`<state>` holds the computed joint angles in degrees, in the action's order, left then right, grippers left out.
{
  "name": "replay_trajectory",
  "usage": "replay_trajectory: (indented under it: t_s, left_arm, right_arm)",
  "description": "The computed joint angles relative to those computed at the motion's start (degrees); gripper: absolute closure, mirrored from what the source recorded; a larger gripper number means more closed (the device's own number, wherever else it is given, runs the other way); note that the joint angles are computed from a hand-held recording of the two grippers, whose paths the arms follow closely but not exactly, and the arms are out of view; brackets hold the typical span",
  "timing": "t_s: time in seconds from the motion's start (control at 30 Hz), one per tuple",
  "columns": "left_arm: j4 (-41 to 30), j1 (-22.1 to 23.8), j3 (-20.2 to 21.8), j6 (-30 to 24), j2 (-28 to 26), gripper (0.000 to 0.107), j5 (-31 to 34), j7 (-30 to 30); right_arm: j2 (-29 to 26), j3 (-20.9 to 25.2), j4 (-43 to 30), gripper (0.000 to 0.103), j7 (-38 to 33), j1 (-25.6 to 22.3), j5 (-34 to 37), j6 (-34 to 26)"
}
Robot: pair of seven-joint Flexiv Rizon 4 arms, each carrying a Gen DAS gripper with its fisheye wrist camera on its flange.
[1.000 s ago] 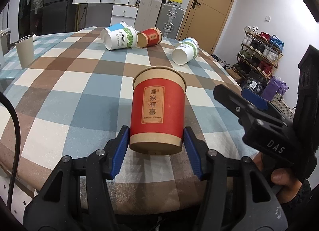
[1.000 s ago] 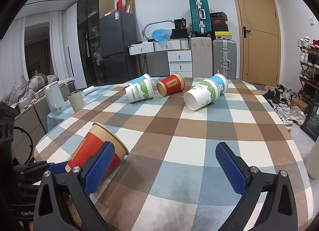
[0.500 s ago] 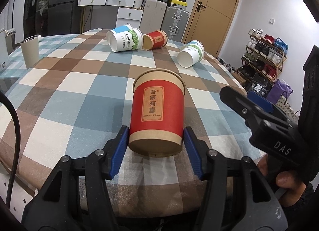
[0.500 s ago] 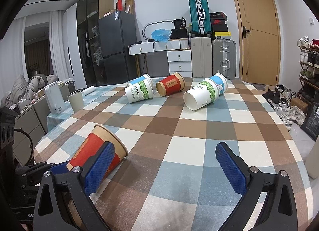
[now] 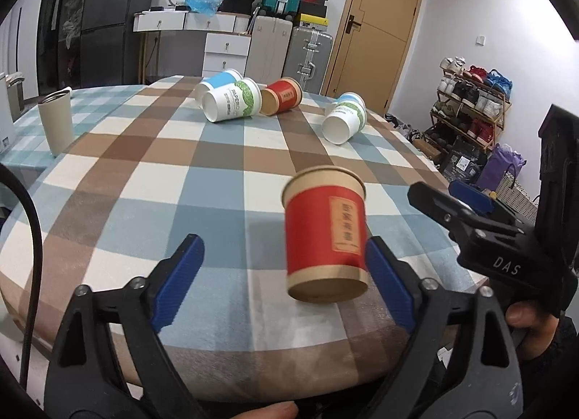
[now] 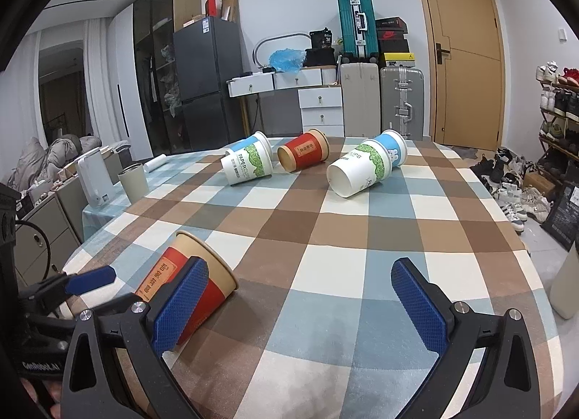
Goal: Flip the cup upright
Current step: 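Carry the red cup toward the right tool while the right tool approaches it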
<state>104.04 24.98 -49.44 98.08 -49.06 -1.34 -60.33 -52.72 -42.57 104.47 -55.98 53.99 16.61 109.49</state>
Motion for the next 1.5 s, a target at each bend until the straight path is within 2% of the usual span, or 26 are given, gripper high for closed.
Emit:
replay_trajectory:
  t_s: [0.03, 0.13, 0.23, 0.43, 0.57, 0.77, 1.0, 1.1, 1.3, 1.5]
  left_arm:
    - [-0.16, 0.39, -0.25, 0.14, -0.16, 0.004, 0.28, 0.33]
    - [-0.91, 2.08, -1.87, 0.24, -1.25, 0.004, 1.21, 1.36]
    - [-3.13, 1.43, -0.67, -0.44, -1.58, 0.005, 0.63, 2.1]
    - [-7.83, 1.85, -2.26, -2.53, -4.96, 0.004, -0.38, 7.09]
    - [-9.22, 1.78, -2.71, -2.03, -6.18, 0.004, -0.91, 10.2]
    - [-9.32, 1.55, -2.54, -1.14, -6.89, 0.004, -0.53, 11.81]
    - [-9.99, -0.2, -0.44, -2.14, -6.56, 0.004, -1.89, 12.49]
    - [-10.24, -0.51, -0.17, -2.28, -6.76, 0.004, -2.34, 12.97]
    - [-10.34, -1.0, 0.26, -1.64, -6.98, 0.004, -2.53, 13.21]
    - [-10.45, -1.17, 0.35, -1.33, -7.13, 0.004, -2.25, 13.24]
  right_arm:
    - [0.23, 0.18, -0.02, 0.0, 0.0, -0.05, -0.12, -0.25]
    - [1.27, 1.48, -0.19, 0.0, 0.27, -0.88, -1.14, -1.05]
    - [2.33, 3.19, -0.74, 0.0, 0.71, -2.22, -2.67, -2.23]
    - [4.4, 7.27, -2.05, 0.0, 2.25, -5.69, -6.67, -5.01]
    - [6.19, 12.73, -3.33, 0.0, 4.01, -10.25, -10.41, -6.6]
    - [8.34, 29.42, -7.39, 0.0, 6.72, -23.91, -17.34, -9.57]
    - [7.42, 39.65, -11.27, 0.001, 8.72, -32.11, -23.34, -13.67]
    - [6.74, 44.27, -12.79, 0.009, 8.83, -35.74, -24.68, -14.79]
    - [4.3, 58.06, -16.8, 0.014, 5.37, -45.66, -25.27, -18.46]
    - [0.71, 70.17, -21.37, 0.016, -0.26, -53.36, -21.49, -22.7]
